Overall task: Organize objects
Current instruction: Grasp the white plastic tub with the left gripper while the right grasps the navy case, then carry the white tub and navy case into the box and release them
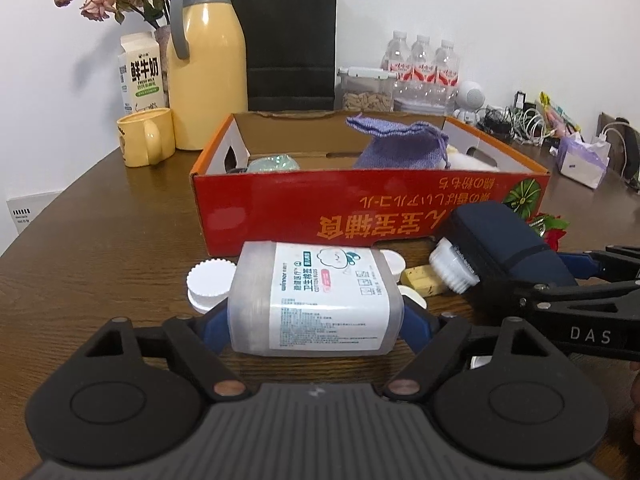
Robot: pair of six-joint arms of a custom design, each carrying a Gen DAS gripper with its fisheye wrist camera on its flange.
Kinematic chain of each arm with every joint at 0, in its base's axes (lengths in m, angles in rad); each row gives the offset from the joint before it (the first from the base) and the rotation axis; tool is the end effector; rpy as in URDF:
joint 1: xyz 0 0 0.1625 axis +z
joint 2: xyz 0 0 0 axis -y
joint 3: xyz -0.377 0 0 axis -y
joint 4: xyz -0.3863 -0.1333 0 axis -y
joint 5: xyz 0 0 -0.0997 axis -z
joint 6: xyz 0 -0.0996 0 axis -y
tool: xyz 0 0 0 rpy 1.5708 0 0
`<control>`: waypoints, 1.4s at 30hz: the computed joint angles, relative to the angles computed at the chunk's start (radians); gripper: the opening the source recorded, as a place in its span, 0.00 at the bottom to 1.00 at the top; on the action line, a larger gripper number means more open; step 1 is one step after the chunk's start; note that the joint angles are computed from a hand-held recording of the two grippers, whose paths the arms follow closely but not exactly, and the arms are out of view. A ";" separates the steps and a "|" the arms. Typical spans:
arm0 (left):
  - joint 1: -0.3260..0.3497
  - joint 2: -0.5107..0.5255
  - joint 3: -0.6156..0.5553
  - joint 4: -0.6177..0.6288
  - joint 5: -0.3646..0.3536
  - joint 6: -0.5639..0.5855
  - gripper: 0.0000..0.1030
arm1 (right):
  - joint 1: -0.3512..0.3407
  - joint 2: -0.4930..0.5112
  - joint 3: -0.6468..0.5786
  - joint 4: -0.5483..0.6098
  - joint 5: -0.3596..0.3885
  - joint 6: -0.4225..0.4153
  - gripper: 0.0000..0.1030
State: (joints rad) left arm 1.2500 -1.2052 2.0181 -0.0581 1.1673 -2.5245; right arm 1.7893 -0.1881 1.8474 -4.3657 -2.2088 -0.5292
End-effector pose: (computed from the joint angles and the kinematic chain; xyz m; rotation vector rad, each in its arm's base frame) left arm 0.0379 -0.4328 0.0986 0.9186 2.2947 -0.9783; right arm 0.1699 -0.4240 -0.0951 0.3523 -2.0998 1.2065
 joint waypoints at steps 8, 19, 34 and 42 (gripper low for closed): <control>0.004 -0.037 0.019 -0.014 0.018 -0.017 0.81 | 0.010 -0.008 0.031 -0.058 0.026 -0.019 0.60; -0.049 -0.128 0.074 -0.048 0.056 -0.014 0.81 | 0.041 -0.033 0.041 -0.085 0.051 -0.047 0.60; -0.116 -0.011 -0.148 -0.072 0.029 -0.086 0.81 | 0.051 -0.103 -0.168 0.120 0.097 -0.098 0.60; -0.093 0.141 -0.331 -0.056 -0.010 -0.100 0.81 | 0.019 -0.049 -0.362 0.272 0.067 -0.050 0.60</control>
State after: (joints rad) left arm 1.1572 -1.0646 1.6875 -0.1138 1.1575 -2.6248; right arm 1.8078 -0.2371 1.4855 -4.0935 -2.1416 -0.5788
